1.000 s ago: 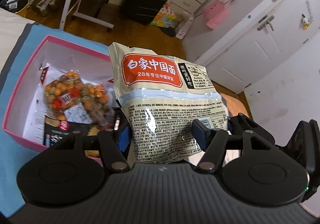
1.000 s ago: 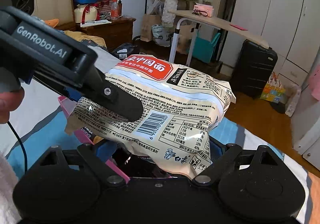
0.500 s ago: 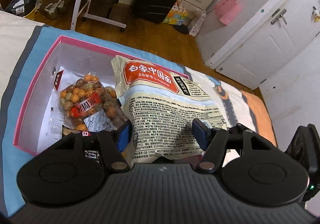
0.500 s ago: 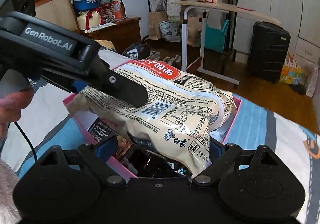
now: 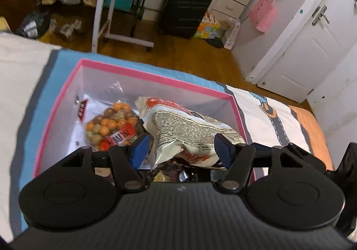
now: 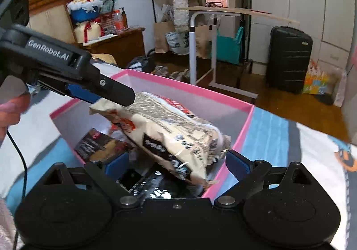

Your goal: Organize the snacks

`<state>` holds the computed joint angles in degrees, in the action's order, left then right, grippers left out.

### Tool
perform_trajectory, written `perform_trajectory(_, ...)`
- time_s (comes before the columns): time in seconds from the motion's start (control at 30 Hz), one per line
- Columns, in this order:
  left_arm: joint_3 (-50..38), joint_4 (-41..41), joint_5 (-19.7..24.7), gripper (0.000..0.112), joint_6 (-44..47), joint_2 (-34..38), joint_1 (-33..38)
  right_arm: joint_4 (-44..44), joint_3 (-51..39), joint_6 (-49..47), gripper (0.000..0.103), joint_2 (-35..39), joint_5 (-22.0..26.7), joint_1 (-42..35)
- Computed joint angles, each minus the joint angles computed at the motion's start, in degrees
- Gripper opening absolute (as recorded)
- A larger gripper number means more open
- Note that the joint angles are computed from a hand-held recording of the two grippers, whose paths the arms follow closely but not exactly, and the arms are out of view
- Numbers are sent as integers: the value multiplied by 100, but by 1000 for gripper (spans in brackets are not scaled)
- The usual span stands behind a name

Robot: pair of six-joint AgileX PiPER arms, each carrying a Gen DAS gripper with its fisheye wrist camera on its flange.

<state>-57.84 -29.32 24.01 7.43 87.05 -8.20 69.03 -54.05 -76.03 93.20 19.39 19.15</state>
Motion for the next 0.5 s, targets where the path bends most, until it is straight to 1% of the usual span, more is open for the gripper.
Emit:
perform_trajectory(0.03,26,219,23,60,-180,-49,-27,57,5,-58,96,-7,18,9)
perform_trajectory(0.13,-16,1366,186,56,-1255,-57,-239,453,111,-437,95,-64,38,54)
perform_trajectory(0.2,-62,2026,257,56,-1890,24,-367,325,115,-316,95,-86,53,69)
perform_trajectory(0.3,-4,2568,199,56,-2402,-5,-538,236,299,-143,95,-300,45,-7)
perform_trajectory(0.4,108,3011,165,56,-2864,-239,-770,522,522,-324,95,-555,289,-256)
perform_trajectory(0.43,97,3113,230,56,-3003,-319,-847,693,626,-532,95,-646,247,-292)
perform_trajectory(0.47,108,3279,281,56,-3171,-422,-924,940,750,-833,95,-748,38,-261)
perform_trajectory(0.5,150,3637,276,56,-3525,-546,-1030,1179,862,-1102,95,-836,-249,-182)
